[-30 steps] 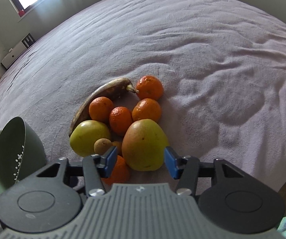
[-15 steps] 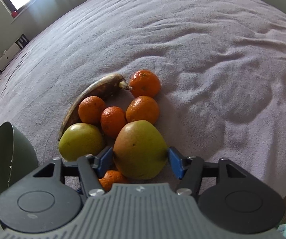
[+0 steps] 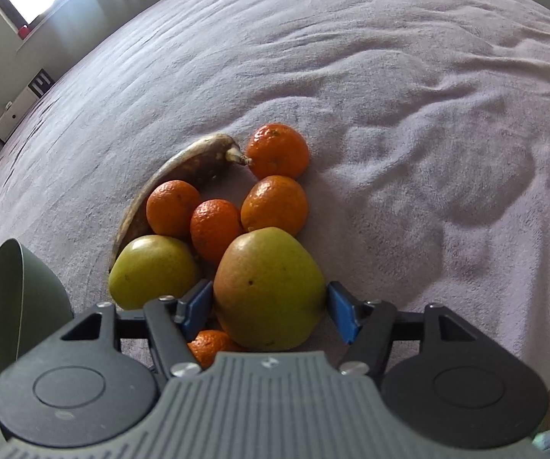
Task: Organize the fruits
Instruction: 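Grasp a tangerine with the left tool while the right tool grasps the large pear, then carry the tangerine and pear over the green colander with both tools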
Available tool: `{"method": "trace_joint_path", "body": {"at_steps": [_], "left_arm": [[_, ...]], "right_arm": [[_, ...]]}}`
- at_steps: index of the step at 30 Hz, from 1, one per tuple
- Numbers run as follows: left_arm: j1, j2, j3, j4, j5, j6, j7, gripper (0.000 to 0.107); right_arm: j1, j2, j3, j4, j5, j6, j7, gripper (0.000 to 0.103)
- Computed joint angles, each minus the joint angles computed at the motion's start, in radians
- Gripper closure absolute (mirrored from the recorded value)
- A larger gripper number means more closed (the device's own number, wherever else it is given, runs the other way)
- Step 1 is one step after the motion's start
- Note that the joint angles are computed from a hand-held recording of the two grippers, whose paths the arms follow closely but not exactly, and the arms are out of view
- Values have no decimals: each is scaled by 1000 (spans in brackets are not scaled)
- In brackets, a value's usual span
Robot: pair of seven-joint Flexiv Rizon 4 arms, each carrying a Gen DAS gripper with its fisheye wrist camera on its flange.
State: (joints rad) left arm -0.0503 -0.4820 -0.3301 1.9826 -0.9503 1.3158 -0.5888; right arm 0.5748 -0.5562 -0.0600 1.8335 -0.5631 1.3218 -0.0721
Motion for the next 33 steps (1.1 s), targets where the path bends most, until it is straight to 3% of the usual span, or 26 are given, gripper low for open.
{"method": "trace_joint_path", "body": {"at_steps": [9,17,28,33], "left_arm": [[7,47,3,31,-39,4,-2,58],[-24,106,53,69,-84,9,-6,58],[-65,213,122,109,-237,42,67,58],[-74,247,171,109,-246,38,42,58]], "right_arm": [[5,30,14,-2,-20,-79,6,41],[5,49,27,-6,-71,-109,30,41],[29,111,-12,35,-300,-46,155,41],[27,117,-9,25,-400,-4,166,41]]}}
